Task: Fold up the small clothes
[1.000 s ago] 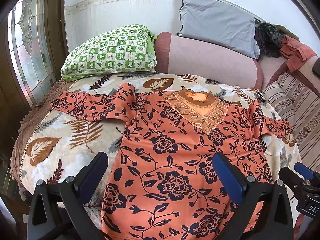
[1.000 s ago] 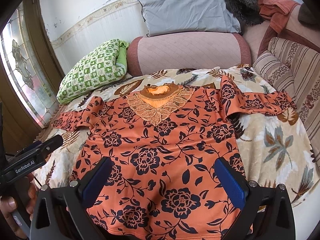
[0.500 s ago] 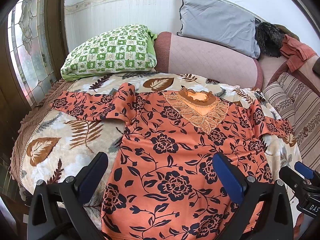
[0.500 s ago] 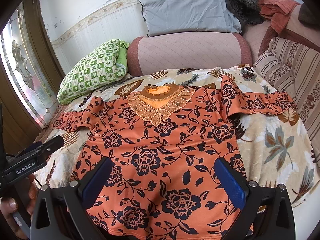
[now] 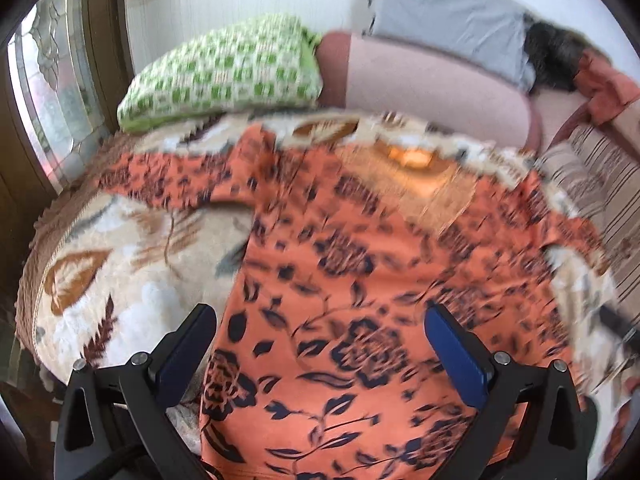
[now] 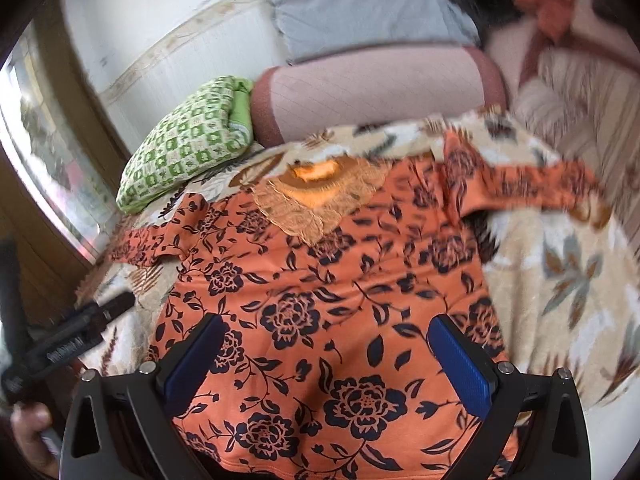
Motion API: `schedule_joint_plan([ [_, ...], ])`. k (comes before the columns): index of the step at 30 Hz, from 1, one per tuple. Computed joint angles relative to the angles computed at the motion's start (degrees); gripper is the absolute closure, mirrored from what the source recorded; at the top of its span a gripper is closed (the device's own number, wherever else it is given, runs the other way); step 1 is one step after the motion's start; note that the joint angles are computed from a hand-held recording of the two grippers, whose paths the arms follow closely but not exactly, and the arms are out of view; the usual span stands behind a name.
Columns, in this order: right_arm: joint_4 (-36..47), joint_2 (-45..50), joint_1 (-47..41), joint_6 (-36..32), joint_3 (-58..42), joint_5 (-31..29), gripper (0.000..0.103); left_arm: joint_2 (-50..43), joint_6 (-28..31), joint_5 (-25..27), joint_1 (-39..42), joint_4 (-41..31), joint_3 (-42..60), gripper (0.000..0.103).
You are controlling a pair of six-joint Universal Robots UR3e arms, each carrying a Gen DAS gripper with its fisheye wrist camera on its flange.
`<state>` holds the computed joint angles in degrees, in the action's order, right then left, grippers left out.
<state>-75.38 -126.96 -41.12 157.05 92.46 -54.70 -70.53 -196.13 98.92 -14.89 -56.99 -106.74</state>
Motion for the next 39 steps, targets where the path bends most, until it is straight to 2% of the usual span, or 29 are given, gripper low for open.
schedule_joint_plan([
  [2,5.63,0.14,-8.39,-4.83,1.57,2.05,0.0,-0.54,0.33,-0.11,0.65,0.13,-2.34,0.0],
  [4,7.73,2.12,-15.72,-8.37,2.97,3.12,0.0,-1.53,0.32,0.26,0.65,0.52,-3.77,0.0],
  [6,5.24,6.26,-22.07,-9.46,4.7,5.7,0.0,-3.39,0.25,1.34,-0.11,0.74,-3.93,0.0],
  [8,0.18,13.75,-27.21,-7.9,6.0,11.88,0.0,-5.11,0.39,1.69,-0.63,1.24,-3.79,0.0],
  [11,-10.44,28.65,-30.25,1.81,3.33,18.45,0.0,-7.65,0.5,2.19,-1.25,1.64,-3.02,0.0],
  [13,-20.56,38.16,-30.3,10.58,0.32,20.94,0.0,-9.89,0.75,2.61,-1.63,2.15,-1.96,0.0],
  [15,-29.59,46.52,-29.71,20.37,-3.71,20.68,0.0,-11.98,1.01,3.48,-2.23,3.08,-0.89,0.0],
  [21,-44.01,62.34,-25.87,36.85,-17.63,14.66,0.003,-18.09,2.38,4.08,-2.39,6.31,2.38,0.0],
  [25,-42.87,70.79,-22.85,39.88,-29.43,10.3,0.021,-21.26,2.95,3.0,-1.71,8.54,2.6,0.0],
  [27,-42.96,74.69,-20.34,40.86,-35.36,5.91,0.025,-22.88,3.15,2.82,-1.22,9.59,1.81,0.0],
  [28,-41.77,76.29,-19.41,40.47,-38.2,3.78,0.03,-23.31,3.21,2.08,-0.52,9.84,1.19,0.0],
  [29,-40.96,76.78,-18.53,39.74,-38.64,1.48,0.042,-22.36,3.49,-0.6,1.29,12.6,-1.62,0.0],
  [30,-39.04,78.3,-17.89,39.25,-41.48,-0.38,0.05,-21.37,3.47,-1.48,2.09,15.31,-3.74,0.0],
  [31,-36.91,79.86,-17.16,39.01,-44.64,-2.32,0.064,-20.97,3.6,-1.71,2.4,17.07,-4.94,0.0],
  [33,-36.38,80.08,-16.34,38.54,-46.17,-3.39,0.071,-21.15,4.38,-1.06,1.88,19.41,-6.07,0.0],
  [34,-36.79,79.08,-16.28,37.39,-45.49,-3.04,0.078,-21.13,4.4,-0.76,1.64,21.43,-7.17,0.0],
  [39,-36.62,72.71,-9.33,30.98,-51.1,1.48,0.08,-19.8,4.73,-0.45,1.48,28.46,-11.91,0.0],
])
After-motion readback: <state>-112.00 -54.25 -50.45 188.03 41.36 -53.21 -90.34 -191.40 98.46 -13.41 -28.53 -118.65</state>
